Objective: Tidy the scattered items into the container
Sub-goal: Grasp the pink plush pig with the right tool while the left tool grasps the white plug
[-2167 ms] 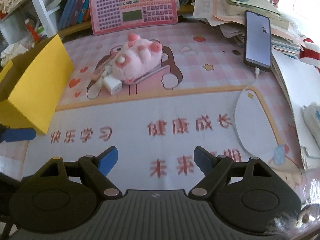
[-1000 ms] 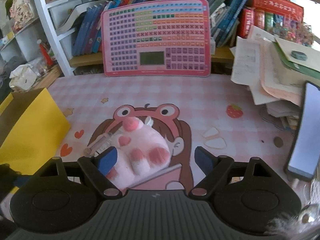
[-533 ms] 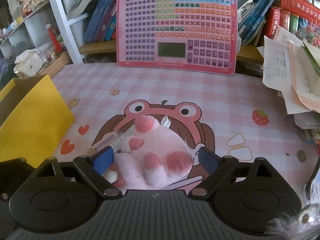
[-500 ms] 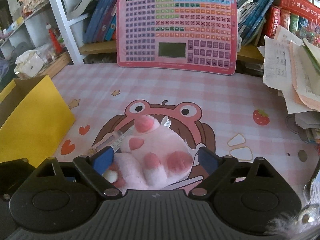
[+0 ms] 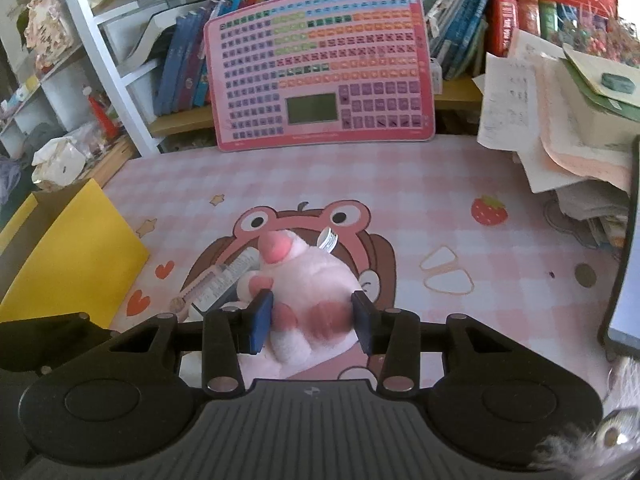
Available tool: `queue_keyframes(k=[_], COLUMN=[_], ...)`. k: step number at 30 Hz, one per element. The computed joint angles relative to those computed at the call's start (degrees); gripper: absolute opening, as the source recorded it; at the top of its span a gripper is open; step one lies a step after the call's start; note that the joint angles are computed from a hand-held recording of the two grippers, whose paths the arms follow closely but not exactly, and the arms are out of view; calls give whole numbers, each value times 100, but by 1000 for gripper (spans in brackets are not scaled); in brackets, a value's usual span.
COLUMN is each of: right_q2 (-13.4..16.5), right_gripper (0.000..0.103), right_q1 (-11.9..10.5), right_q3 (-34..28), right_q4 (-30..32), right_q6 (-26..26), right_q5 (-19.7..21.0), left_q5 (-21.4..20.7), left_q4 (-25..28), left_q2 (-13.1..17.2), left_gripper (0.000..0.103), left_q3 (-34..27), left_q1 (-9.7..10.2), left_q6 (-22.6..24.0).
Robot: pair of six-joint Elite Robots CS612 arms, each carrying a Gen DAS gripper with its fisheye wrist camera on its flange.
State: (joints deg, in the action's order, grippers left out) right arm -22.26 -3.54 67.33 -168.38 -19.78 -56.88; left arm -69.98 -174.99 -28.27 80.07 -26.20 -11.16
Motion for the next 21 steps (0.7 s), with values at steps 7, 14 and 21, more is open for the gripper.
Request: queue_keyframes(k=[7,14,21], right_q2=[-108,-130,-147], right_gripper=[39,59,86], right_q1=[-85,-129,-56], right_q3=[268,336,213], right_q4=[-278,-485,-108], right_q6=[208,521,-307], right_q5=[-188,-414,-230], left_q5=[-329,-673,-793], left_q4=[-32,44,270], left_q2=[-26,-8,21], left_gripper=[36,36,39], left_q3=[58,25,-43], left_q1=[-3,25,62], left_q6=[67,-174,-510])
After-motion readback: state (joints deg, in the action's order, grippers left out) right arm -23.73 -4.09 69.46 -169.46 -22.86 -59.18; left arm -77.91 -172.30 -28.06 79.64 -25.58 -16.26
